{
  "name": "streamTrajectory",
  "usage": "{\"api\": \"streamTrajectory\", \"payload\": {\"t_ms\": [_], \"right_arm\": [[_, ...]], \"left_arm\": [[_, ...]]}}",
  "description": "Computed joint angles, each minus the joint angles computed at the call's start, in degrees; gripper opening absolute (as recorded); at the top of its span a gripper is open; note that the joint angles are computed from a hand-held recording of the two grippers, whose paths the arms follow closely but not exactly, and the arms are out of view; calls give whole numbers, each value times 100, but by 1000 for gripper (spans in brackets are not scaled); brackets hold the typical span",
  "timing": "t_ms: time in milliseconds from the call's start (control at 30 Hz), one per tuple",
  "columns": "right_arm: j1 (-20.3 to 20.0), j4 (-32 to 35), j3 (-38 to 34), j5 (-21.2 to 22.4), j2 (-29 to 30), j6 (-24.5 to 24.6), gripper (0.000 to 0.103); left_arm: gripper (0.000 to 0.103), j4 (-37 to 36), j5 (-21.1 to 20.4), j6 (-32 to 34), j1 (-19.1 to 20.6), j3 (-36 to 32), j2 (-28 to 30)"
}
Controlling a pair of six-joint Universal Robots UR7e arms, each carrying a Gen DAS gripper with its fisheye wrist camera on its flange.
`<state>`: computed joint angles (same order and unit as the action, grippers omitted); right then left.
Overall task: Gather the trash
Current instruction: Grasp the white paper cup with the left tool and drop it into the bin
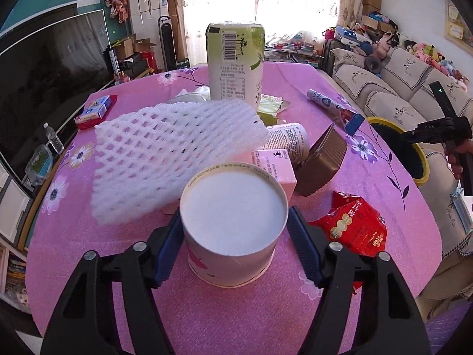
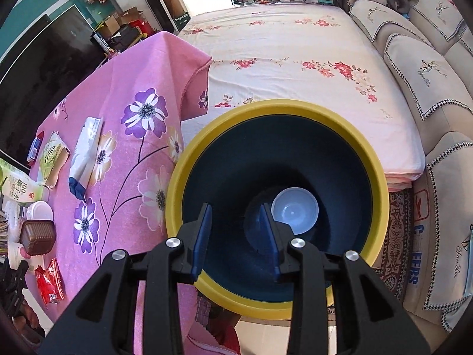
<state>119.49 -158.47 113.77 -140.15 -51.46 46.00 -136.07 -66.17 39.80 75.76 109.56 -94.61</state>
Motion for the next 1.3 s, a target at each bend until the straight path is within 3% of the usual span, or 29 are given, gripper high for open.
{"api": "streamTrajectory", "payload": {"t_ms": [133, 367, 667, 800, 1033, 1300], "right_arm": [[-2, -52, 31, 5, -6, -5, 32], [61, -336, 134, 5, -5, -136, 32], [147, -581, 360, -71, -145, -157, 32], [278, -356, 535, -320, -346, 84, 32], [416, -3, 1064, -708, -845, 693, 32], [394, -131, 1646, -749, -1306, 882, 32]], "left_arm": [[57, 194, -11, -2, -7, -68, -6], [57, 644, 146, 128, -330, -63, -464], [57, 1075, -357, -106, -896, -88, -661], [58, 1264, -768, -299, -1329, -40, -435], [58, 951, -1159, -529, -2165, 293, 251], [59, -15, -1049, -958, -2785, 494, 1615]]}}
